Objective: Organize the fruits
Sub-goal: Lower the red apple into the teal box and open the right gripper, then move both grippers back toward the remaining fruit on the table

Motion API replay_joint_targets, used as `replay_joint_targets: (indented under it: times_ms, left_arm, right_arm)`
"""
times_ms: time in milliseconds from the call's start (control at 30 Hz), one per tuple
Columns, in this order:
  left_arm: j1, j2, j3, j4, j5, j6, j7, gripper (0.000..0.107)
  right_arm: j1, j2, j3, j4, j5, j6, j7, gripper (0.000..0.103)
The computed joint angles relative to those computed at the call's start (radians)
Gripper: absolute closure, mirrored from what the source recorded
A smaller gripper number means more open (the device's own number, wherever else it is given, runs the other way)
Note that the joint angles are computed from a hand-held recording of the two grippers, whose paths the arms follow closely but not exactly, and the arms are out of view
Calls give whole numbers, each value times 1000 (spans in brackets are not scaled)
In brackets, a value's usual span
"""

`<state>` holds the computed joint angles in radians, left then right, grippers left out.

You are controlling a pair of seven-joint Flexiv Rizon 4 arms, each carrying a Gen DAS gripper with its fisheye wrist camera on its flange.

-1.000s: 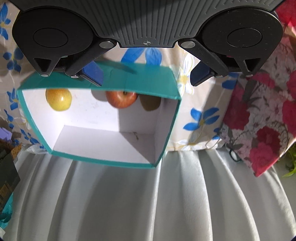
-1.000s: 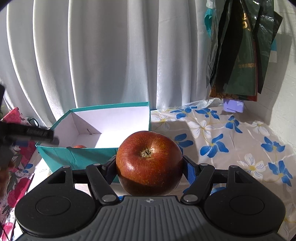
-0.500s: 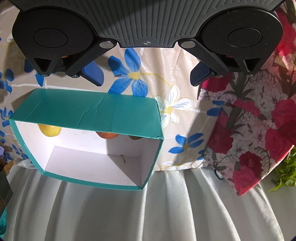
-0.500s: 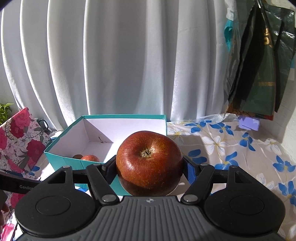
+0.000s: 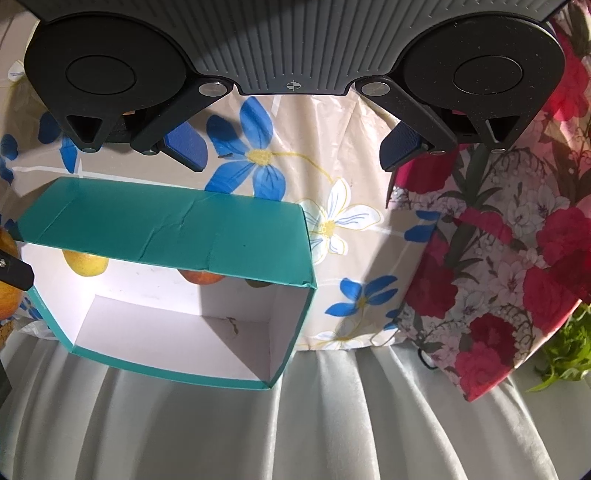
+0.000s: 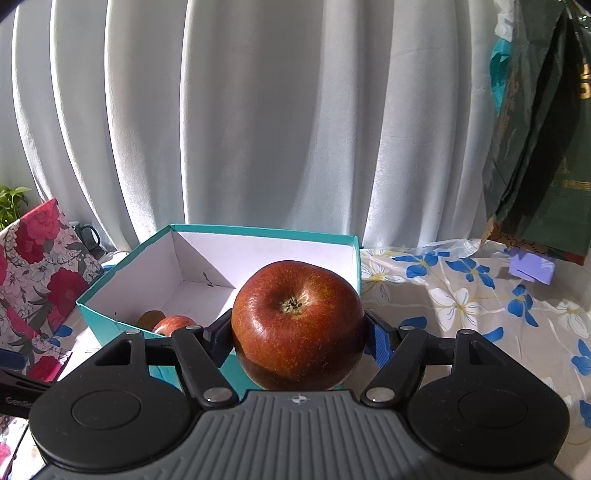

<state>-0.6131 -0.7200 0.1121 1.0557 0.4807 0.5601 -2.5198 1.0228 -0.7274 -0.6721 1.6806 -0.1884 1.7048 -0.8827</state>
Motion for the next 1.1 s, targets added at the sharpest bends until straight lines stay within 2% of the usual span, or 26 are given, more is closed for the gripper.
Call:
replay_joint_targets:
  times_ms: [167,267,467,600,767,967,1100]
  left_arm:
    - [8,-14,-4,-18,-14,-19,12,5]
    - [11,-22,-6,-28,-21,-29,24,5]
    - [18,-31,-6,-35,-35,-30,34,5]
    - [23,-35,-8,-36,-46,-30,43,5]
    - [30,-40,-11,-36,-60,-27,59,5]
    - [35,-40,-14,-33,-73,-24,76,5]
    - [33,-36,-10,-25,-73,-20,77,5]
  right_arm:
    - [-80,-40,79,-88,-46,-40,2,32]
    - [-104,-67,94,-131,-82,-62,10,32]
    - [-221,-82,245,-213,-177,-128,8,32]
    - [-325,-87,400,-267,-224,-202,-13,32]
    - [-460,-104,610,-331,-222,-257,-63,32]
    - [-498,-109,675,-357,-217,-301,-111,30]
    - [-477,-104,642,-344,-220,-285,-99,33]
